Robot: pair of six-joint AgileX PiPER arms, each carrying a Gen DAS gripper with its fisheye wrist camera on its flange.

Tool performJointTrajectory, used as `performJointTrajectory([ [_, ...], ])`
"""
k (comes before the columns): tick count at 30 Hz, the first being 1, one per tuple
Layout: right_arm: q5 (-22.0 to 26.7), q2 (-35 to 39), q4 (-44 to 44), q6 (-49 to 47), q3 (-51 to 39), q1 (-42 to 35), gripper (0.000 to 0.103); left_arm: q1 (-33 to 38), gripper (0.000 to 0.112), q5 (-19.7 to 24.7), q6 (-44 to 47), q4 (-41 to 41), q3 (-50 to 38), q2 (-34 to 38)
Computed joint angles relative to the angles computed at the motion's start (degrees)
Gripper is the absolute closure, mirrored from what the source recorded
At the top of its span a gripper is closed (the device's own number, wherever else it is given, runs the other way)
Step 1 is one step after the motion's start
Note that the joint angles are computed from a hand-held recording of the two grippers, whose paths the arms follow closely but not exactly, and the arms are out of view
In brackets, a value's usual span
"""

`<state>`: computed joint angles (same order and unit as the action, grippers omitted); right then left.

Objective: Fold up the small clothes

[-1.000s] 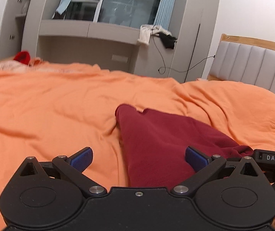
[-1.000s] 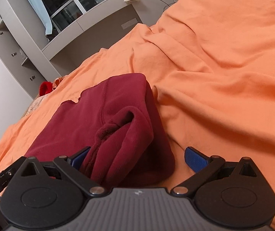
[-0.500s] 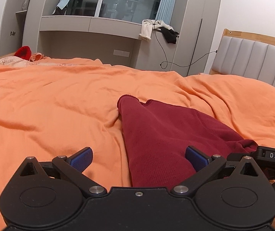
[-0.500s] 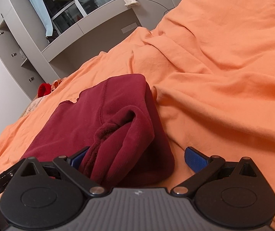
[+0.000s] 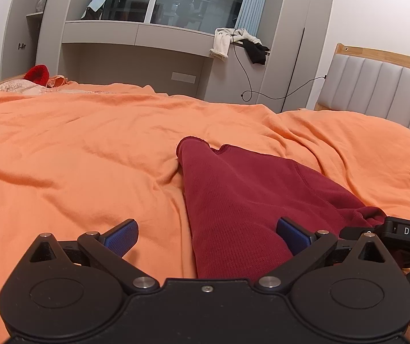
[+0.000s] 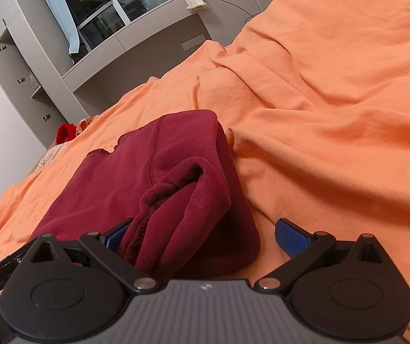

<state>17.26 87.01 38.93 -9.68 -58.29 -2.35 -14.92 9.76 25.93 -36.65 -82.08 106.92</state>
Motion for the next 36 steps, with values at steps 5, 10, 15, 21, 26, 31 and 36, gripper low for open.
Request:
performJointTrajectory([
  [5,4.76,0.47,12.91,-8.45,-1.27,-4.21,0.0,0.01,0.01,-0.01,0.03,-0.02,0.03,-0.01],
  [10,7.62,3.67,28.74,-18.02,-3.24,-8.5,0.0,0.03,0.01,0.13,1.51,-1.76,0.17,0.19],
  [15,8.32,8.8,29.44,-16.96,-8.38,-9.31,0.025,0.77,0.01,2.97,0.65,-1.15,-1.48,0.99],
  [21,8.12,10.5,25.82,-15.26,-10.11,-7.82,0.048,4.8,0.01,13.62,6.82,-8.04,-8.29,3.25],
  [26,8.62,11.22,27.12,-16.42,-10.25,-8.11,0.046,8.65,0.01,30.19,0.2,-6.72,-27.06,13.17],
  [31,7.13,11.3,26.77,-16.4,-9.89,-7.29,0.046,9.74,0.01,41.97,-6.42,-3.43,-44.75,24.77],
  [36,4.48,10.28,26.54,-16.94,-8.26,-5.96,0.045,9.3,0.01,38.32,-3.52,-4.69,-40.58,23.19],
])
